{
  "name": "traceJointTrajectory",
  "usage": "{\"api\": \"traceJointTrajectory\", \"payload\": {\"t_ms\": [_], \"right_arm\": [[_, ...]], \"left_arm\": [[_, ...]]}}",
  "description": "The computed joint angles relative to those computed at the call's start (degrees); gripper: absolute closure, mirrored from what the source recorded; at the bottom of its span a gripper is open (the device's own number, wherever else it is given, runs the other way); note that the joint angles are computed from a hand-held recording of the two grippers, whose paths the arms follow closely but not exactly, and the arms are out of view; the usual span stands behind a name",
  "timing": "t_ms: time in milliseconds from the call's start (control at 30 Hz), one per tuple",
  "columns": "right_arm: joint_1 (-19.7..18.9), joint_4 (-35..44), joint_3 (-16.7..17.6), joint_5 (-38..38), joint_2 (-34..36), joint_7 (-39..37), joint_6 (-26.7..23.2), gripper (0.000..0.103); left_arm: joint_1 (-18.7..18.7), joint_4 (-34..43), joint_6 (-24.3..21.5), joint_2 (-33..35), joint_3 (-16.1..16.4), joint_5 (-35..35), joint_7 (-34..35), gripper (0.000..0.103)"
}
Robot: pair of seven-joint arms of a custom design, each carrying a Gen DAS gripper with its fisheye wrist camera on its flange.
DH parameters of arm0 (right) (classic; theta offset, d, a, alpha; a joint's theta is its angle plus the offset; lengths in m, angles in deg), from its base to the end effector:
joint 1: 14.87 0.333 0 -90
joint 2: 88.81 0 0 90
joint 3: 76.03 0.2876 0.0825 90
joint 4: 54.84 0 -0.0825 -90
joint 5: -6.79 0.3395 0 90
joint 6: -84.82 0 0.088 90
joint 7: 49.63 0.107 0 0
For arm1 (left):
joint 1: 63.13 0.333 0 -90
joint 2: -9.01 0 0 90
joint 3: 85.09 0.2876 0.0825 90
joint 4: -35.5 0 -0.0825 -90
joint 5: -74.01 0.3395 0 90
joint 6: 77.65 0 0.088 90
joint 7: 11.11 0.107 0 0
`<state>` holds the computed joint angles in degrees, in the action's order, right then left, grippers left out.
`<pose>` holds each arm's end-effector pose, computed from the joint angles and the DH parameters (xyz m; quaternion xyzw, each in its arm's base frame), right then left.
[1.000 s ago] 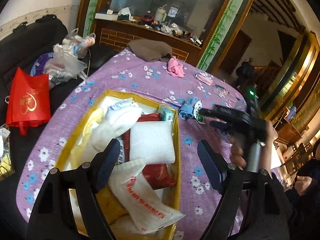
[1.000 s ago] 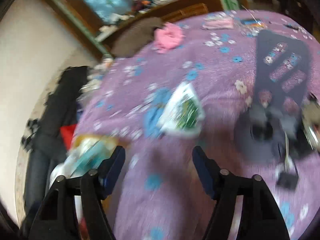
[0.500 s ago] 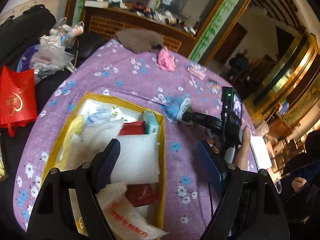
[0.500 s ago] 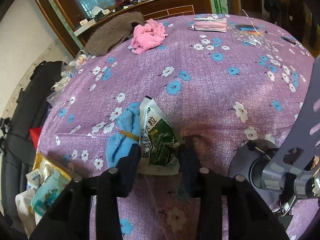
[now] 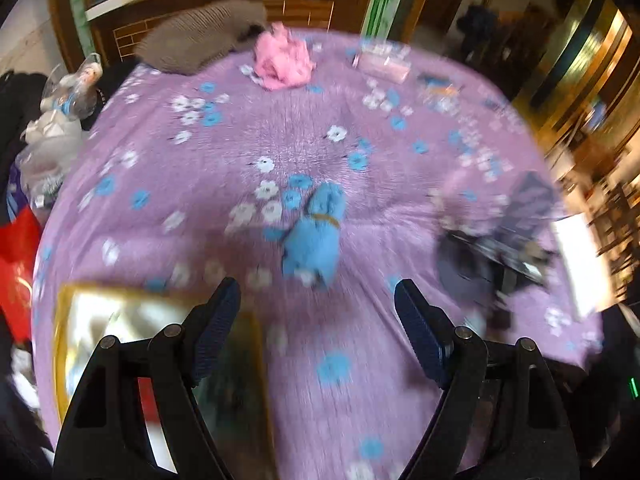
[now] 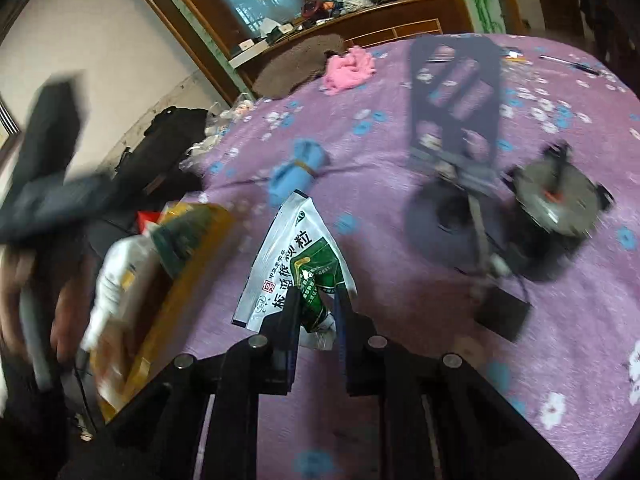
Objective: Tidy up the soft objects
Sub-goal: 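Grasp the blue plush toy with the left gripper while the right gripper grasps the green-and-white packet, then drop the blue plush toy and green-and-white packet into the foam box with both grippers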
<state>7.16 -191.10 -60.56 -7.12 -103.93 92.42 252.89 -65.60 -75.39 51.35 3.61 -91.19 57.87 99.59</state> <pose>0.3641 0.3091 0.5110 -0.6426 0.6533 -0.1046 0.3865 0.5207 -0.0883 0.5536 -0.5451 0.8048 -0.2201 0.0816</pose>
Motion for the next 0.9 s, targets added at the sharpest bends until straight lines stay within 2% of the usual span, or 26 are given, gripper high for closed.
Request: {"api": "traceJointTrajectory", "payload": {"t_ms": [67, 100, 133, 167, 200, 233, 267, 300, 333, 433, 533, 633, 700, 767, 833, 900], "right_arm": [[-0.3, -1.8, -0.4, -0.1, -0.2, -0.1, 3.9, 0.088], [-1.0, -1.7, 0.3, -0.4, -0.3, 0.6, 3.4, 0.088], [-1.2, -1.9, 0.4, -0.4, -0.6, 0.7, 3.6, 0.088], [-1.7, -2.2, 1.0, -1.0, -1.0, 1.2, 3.6, 0.088], [-3.2, -2.1, 2.4, -2.4, -1.5, 2.7, 3.1, 0.088], [-4.3, -2.0, 3.4, -3.6, -1.9, 4.1, 2.6, 0.088], [-4.5, -2.1, 3.5, -4.1, -2.1, 4.6, 2.7, 0.088], [-4.0, -2.6, 3.0, -3.8, -2.5, 4.6, 3.4, 0.088], [-3.5, -3.3, 2.4, -3.3, -3.0, 4.2, 4.0, 0.088], [-3.6, -3.7, 2.4, -2.9, -3.3, 4.2, 4.1, 0.088], [-2.7, -4.5, 1.5, -1.4, -3.6, 3.0, 5.0, 0.088], [-1.8, -4.1, 1.0, 0.2, -2.9, 1.6, 5.6, 0.088], [-3.5, -4.1, 3.2, -1.5, -3.4, 2.0, 6.4, 0.088], [-4.8, -3.1, 5.5, -4.0, -3.0, 1.7, 6.7, 0.088], [-1.3, -1.7, 4.0, -2.1, -1.9, -0.4, 5.8, 0.088], [7.0, -0.3, -1.0, 4.1, -0.2, -6.6, 7.3, 0.088]], "left_arm": [[-0.7, 4.5, 1.1, 5.6, -1.4, 4.2, -3.5, 0.026], [-0.8, 6.8, 0.0, 7.8, -1.6, 4.9, -4.6, 0.028], [-1.0, 9.1, -1.4, 10.0, -1.8, 5.6, -5.2, 0.034], [-1.3, 11.3, -2.6, 12.4, -2.1, 7.0, -6.9, 0.046], [-1.5, 12.5, -3.7, 13.7, -2.1, 8.4, -8.4, 0.052], [-1.9, 12.8, -3.9, 14.6, -2.2, 10.3, -9.9, 0.062], [-2.2, 11.1, -1.2, 13.9, -2.2, 12.1, -11.1, 0.069], [-2.4, 11.0, -1.2, 13.7, -2.4, 13.0, -11.9, 0.074], [-2.3, 11.3, -2.3, 13.7, -2.5, 12.9, -11.8, 0.075], [-1.4, 8.8, -1.7, 10.6, -2.6, 9.6, -11.3, 0.077], [0.4, 3.6, -2.8, 3.2, -1.5, 0.3, -7.1, 0.077], [1.1, -3.9, -5.0, -8.8, 2.4, -8.6, -1.2, 0.077], [1.4, -8.8, -6.6, -16.6, 5.6, -12.2, 1.3, 0.077], [2.5, -15.2, -6.3, -25.4, 8.8, -13.7, 2.4, 0.077], [4.1, -20.2, -5.4, -31.2, 10.4, -12.5, 2.1, 0.077], [6.0, -25.0, -4.4, -36.2, 11.5, -10.1, 1.5, 0.077]]}}
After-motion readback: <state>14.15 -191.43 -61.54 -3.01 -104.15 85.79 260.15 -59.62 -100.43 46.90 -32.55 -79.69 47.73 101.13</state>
